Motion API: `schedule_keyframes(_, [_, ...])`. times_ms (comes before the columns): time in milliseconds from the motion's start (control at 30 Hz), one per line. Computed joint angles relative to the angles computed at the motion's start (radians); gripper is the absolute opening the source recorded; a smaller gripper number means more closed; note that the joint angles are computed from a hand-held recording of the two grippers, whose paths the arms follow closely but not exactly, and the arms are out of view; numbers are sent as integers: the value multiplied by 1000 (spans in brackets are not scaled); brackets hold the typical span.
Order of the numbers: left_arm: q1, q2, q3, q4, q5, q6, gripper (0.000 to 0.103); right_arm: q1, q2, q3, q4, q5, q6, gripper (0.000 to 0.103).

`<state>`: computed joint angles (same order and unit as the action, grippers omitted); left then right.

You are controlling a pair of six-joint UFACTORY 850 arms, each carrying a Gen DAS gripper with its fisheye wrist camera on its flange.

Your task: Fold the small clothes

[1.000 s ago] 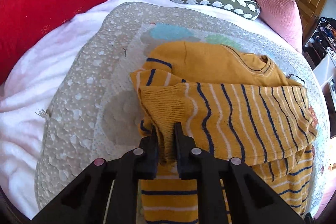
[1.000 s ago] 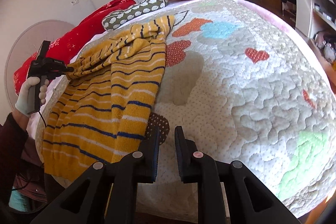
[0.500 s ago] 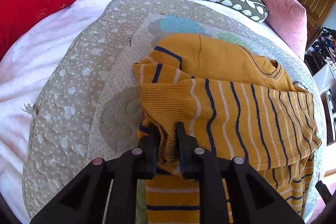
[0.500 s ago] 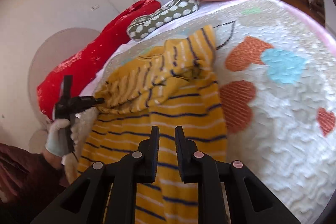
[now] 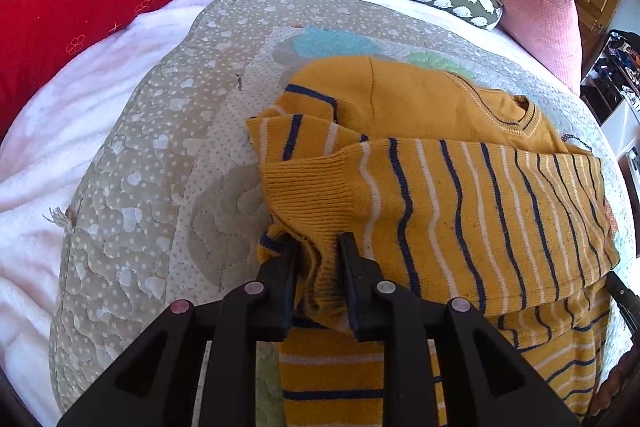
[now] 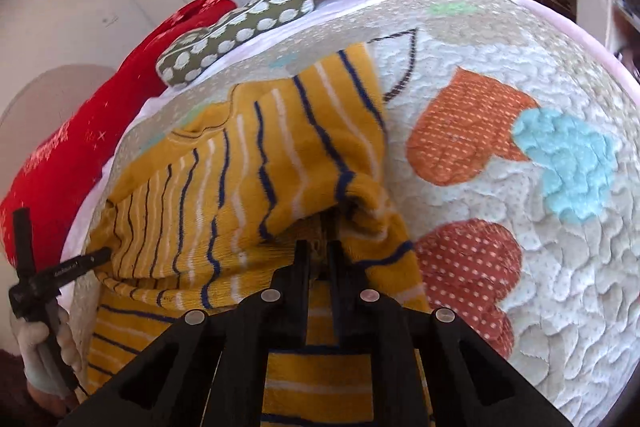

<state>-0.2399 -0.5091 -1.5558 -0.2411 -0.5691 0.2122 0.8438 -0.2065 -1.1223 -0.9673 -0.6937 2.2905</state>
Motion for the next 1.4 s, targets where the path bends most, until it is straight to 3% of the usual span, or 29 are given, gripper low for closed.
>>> schedule_keyframes(100, [15,34,25,-72,-28,39,21,17,104,112,-91,23,207,9])
schedule_keyframes(200, [35,131,130,-185,-23,144,24,77,183,170,-103,-6,190,10])
schedule_keyframes(267, [59,209,222,-277,-28,224,34,135,221,196,-93,-43,161,18])
schedule_keyframes(333, [86,283,312,-371,-56,301,38,196,256,230,-111,-61,187,30])
schedule_keyframes(467, [129,429,492,-499,-115,418,41,313,298,293,-175,-44,298,44])
schedule_keyframes(633, [148,564,662,-570,-155,490,48,414,289,322,-226,37,367,49])
schedule_keyframes(800, [158,602,747,-654,-223,556,54,478,238,310,-279,88,427,49])
schedule_keyframes(900, [158,621,786,-691,-242,583,57,487,219,312,-356,107,531,49])
schedule_keyframes(967, [163,635,810,-744,-271,643,69,491,204,306,-390,111,572,49])
schedule_keyframes(1033, [166,640,825,-788,-302,696,75,483,191,295,-394,118,568,49])
schedule_keyframes(1133, [140,638,829,-788,-311,708,76,475,170,281,-422,113,599,49])
schedule_keyframes(1200, [100,632,813,-701,-279,641,40,474,153,265,-415,104,592,49])
schedule_keyframes(1233, [85,625,805,-656,-270,607,11,473,148,258,-410,103,582,43])
schedule_keyframes(1267, [87,629,805,-653,-271,596,11,470,145,252,-398,112,559,32])
schedule_keyframes(1300, [98,640,810,-677,-282,616,11,463,147,248,-383,135,532,9])
schedule_keyframes(1400, [134,686,809,-732,-316,661,11,469,171,240,-389,113,502,9])
